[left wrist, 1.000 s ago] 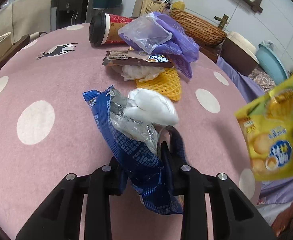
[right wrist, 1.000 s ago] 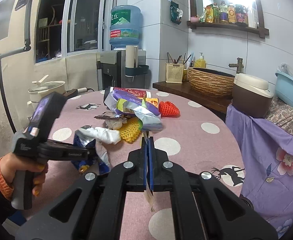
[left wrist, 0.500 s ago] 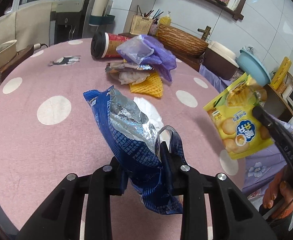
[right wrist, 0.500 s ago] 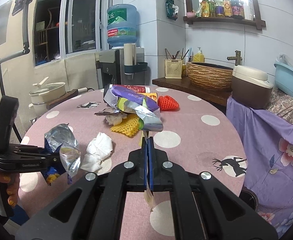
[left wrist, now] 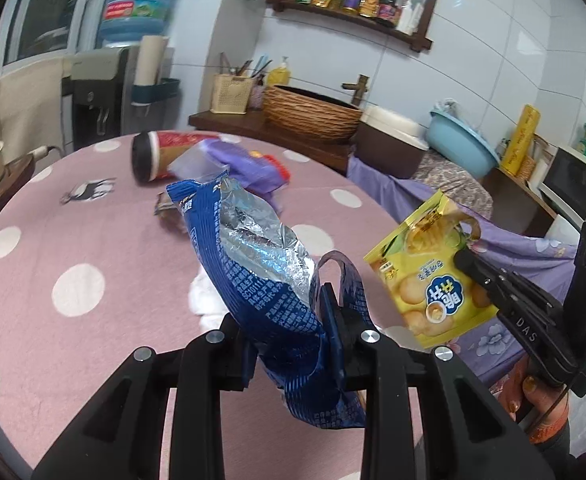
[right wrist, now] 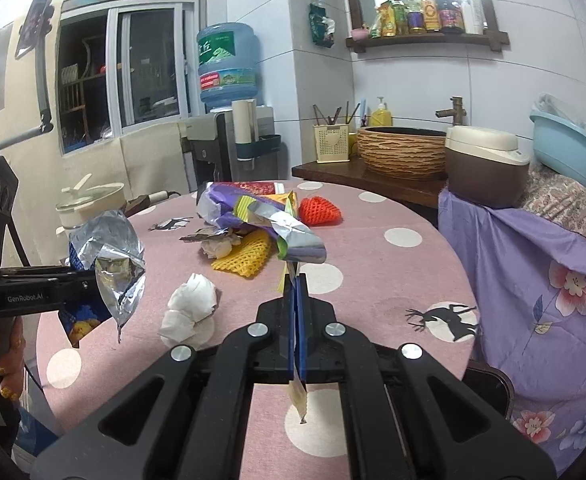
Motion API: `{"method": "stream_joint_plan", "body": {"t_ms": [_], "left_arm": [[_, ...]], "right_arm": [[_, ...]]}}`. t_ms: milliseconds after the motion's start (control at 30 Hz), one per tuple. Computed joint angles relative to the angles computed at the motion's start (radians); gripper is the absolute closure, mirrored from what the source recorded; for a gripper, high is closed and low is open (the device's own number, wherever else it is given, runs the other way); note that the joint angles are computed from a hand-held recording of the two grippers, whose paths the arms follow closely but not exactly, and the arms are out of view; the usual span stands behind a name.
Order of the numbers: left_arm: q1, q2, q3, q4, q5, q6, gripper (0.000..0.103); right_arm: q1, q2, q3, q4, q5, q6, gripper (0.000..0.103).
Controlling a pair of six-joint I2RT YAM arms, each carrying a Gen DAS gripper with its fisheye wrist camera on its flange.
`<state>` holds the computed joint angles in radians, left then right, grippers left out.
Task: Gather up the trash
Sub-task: 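Carry both bags to the black bin and open both tools to drop them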
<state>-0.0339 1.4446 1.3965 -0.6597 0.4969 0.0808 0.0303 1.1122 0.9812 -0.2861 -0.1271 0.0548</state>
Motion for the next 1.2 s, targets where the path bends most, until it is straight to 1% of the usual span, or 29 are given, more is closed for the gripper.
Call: {"method": "stream_joint_plan", "body": {"t_ms": [133, 300, 400, 500, 667, 833, 933, 967, 1000, 1033, 1067, 1100, 1133, 1200], "left_arm": [[-0.081, 0.035, 0.036, 0.005, 0.004, -0.009, 0.074], [-0.214, 0.097, 0.086, 0.02, -0.011, -0.029, 0.074], [-0.278, 0.13, 0.105, 0.026, -0.02, -0.031, 0.074], [-0.36, 0.174, 0.134, 0.033, -0.051, -0.033, 0.074], [-0.47, 0.233, 0.176, 0.027, -0.095, -0.015, 0.074], [-0.554, 0.268, 0.181, 0.025, -0.14, 0.01, 0.074], [-0.597, 0.296, 0.184, 0.025, -0.168, 0.025, 0.074], [-0.608, 0.306, 0.187, 0.022, -0.175, 0.029, 0.074], [-0.619, 0.317, 0.19, 0.02, -0.181, 0.034, 0.074], [-0.627, 0.32, 0.186, 0.021, -0.186, 0.039, 0.074], [-0.635, 0.324, 0.183, 0.022, -0.192, 0.044, 0.074], [-0.645, 0.332, 0.185, 0.021, -0.197, 0.047, 0.074], [-0.656, 0.339, 0.186, 0.021, -0.201, 0.051, 0.074], [-0.678, 0.349, 0.186, 0.025, -0.214, 0.058, 0.074]], "right_arm": [[-0.094, -0.045, -0.029, -0.019, -0.017, -0.005, 0.101], [-0.268, -0.098, -0.061, -0.047, -0.065, -0.021, 0.101], [-0.377, -0.109, -0.085, -0.057, -0.09, -0.037, 0.101], [-0.478, -0.102, -0.112, -0.06, -0.127, -0.046, 0.101], [-0.575, -0.047, -0.18, -0.027, -0.148, -0.073, 0.101], [-0.615, 0.057, -0.248, 0.046, -0.144, -0.054, 0.101], [-0.649, 0.118, -0.266, 0.064, -0.16, -0.039, 0.098], [-0.664, 0.132, -0.272, 0.068, -0.162, -0.034, 0.097], [-0.673, 0.133, -0.28, 0.071, -0.165, -0.031, 0.091], [-0.69, 0.132, -0.29, 0.075, -0.172, -0.032, 0.079], [-0.703, 0.123, -0.302, 0.081, -0.17, -0.033, 0.07], [-0.716, 0.105, -0.321, 0.093, -0.167, -0.038, 0.05], [-0.731, 0.083, -0.338, 0.105, -0.163, -0.042, 0.041], [-0.76, 0.054, -0.35, 0.102, -0.157, -0.056, 0.041]]}}
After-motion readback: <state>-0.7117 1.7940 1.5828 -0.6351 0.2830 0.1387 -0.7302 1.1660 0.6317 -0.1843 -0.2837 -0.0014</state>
